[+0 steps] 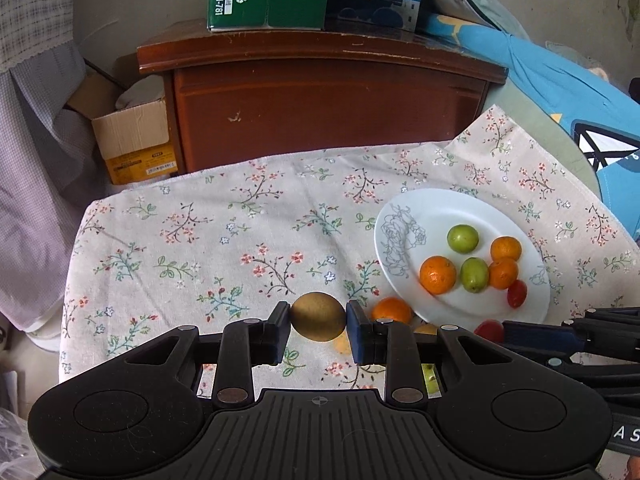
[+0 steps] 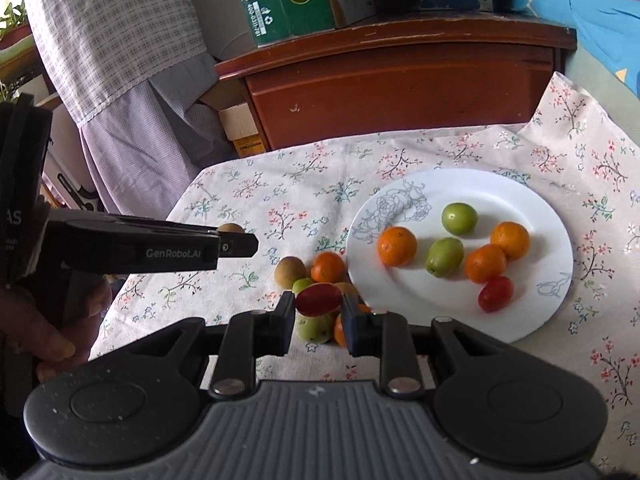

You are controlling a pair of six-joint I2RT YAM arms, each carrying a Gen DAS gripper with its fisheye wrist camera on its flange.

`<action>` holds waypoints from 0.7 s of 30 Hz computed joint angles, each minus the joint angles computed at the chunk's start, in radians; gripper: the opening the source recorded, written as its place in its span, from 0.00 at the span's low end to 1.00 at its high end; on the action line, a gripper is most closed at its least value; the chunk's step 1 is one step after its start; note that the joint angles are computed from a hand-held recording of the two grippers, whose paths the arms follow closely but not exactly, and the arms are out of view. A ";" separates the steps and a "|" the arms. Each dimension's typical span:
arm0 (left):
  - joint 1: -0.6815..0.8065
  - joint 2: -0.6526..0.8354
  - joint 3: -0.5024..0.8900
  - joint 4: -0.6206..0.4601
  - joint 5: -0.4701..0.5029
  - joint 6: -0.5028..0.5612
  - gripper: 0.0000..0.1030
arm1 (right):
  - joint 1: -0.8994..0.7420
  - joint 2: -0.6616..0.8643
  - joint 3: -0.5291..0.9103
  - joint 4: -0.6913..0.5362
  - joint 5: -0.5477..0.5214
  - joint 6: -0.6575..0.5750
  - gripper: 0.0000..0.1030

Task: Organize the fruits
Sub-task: 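Grasp the brown fruit with the left tool while the right tool grasps the red tomato, then carry the brown fruit and red tomato onto the plate and open both tools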

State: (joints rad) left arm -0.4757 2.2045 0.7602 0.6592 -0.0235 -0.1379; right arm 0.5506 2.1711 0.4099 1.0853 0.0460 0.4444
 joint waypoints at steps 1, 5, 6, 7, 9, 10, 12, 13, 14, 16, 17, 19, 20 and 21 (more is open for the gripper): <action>-0.004 -0.004 -0.001 0.005 0.000 0.000 0.27 | -0.010 -0.008 -0.006 0.006 0.000 0.002 0.24; -0.017 -0.021 0.004 0.015 0.014 -0.008 0.27 | -0.051 -0.047 -0.030 0.025 0.004 0.000 0.24; -0.021 -0.025 0.005 0.017 0.015 -0.007 0.27 | -0.061 -0.059 -0.037 0.030 0.006 0.000 0.24; -0.027 -0.029 0.006 0.020 0.013 -0.006 0.27 | -0.072 -0.069 -0.043 0.034 0.005 0.002 0.24; -0.037 -0.038 0.008 0.028 0.015 -0.004 0.27 | -0.099 -0.088 -0.053 0.039 -0.001 0.005 0.24; -0.041 -0.040 0.012 0.028 0.017 -0.003 0.27 | -0.110 -0.095 -0.057 0.040 -0.001 0.005 0.24; -0.048 -0.043 0.024 0.026 0.026 -0.001 0.27 | -0.131 -0.112 -0.062 0.037 0.002 0.001 0.24; -0.050 -0.043 0.030 0.025 0.034 0.000 0.27 | -0.143 -0.120 -0.065 0.038 0.003 -0.001 0.24; -0.051 -0.043 0.035 0.023 0.041 -0.001 0.27 | -0.155 -0.125 -0.068 0.041 -0.001 -0.003 0.24; -0.054 -0.042 0.053 0.010 0.052 -0.007 0.27 | -0.181 -0.137 -0.073 0.041 -0.007 0.001 0.24; -0.054 -0.041 0.062 0.003 0.057 -0.009 0.27 | -0.199 -0.143 -0.072 0.038 -0.017 0.005 0.24; -0.056 -0.035 0.082 -0.005 0.059 -0.006 0.27 | -0.232 -0.146 -0.064 0.028 -0.046 0.017 0.24; -0.057 -0.030 0.094 -0.012 0.059 -0.006 0.27 | -0.246 -0.144 -0.057 0.022 -0.058 0.023 0.24; -0.057 -0.023 0.109 -0.021 0.063 -0.007 0.27 | -0.257 -0.140 -0.050 0.015 -0.062 0.029 0.24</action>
